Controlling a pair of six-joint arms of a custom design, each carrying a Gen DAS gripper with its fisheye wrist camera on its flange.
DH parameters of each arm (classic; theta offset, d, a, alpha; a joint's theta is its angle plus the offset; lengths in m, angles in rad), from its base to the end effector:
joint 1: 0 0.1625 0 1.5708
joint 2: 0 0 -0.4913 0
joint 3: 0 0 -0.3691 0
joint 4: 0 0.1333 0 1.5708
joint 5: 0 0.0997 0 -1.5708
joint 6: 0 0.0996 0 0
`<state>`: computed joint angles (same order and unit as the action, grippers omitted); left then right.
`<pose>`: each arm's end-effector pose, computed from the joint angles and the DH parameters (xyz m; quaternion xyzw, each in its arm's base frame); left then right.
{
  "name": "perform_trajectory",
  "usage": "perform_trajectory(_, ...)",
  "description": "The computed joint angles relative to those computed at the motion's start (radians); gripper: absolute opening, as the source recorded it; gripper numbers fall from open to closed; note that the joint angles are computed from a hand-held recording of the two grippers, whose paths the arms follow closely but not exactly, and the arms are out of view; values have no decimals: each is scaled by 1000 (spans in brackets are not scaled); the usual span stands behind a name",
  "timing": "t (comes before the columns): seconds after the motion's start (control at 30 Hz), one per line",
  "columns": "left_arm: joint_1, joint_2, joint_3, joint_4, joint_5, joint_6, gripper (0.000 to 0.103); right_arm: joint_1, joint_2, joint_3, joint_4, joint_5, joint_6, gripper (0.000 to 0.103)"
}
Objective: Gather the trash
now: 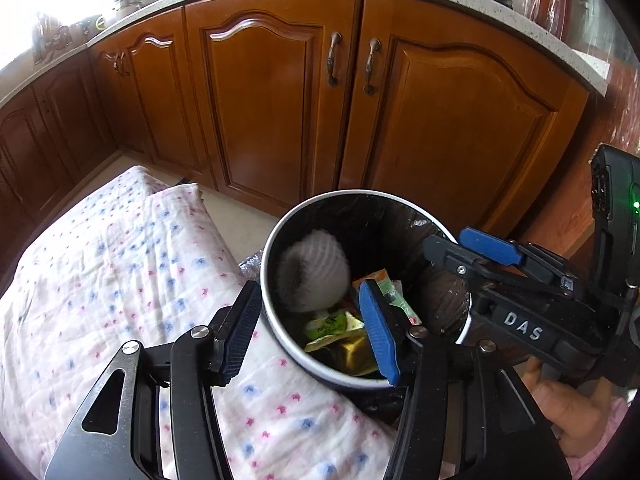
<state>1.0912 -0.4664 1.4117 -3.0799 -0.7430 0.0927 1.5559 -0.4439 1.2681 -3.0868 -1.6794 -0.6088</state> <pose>-0.1744 -0.7831 0.0805 0.1409 0.8752 -0.3242 0.3301 0.1101 -0.8360 0.0899 0.2573 -0.9037 0.3065 0.1525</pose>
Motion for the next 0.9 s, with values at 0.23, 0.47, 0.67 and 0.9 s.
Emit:
perform_trajectory(0.23,-11,-62,137,-126,15,-29,55,-4,-57,139,-112,48,20,61)
perform_trajectory(0.47,-26,-123,317,-316,32,-115,64,-17,-97,304,-258,107,34,79)
perform_trajectory(0.67,-46,-154,469,-489,83,-158,71,-27,-115,431,-382,158,36,87)
perform_trajectory(0.9,-74,-167,599,-659,143,-168,74,-18,-135,534,-485,205,-7,92)
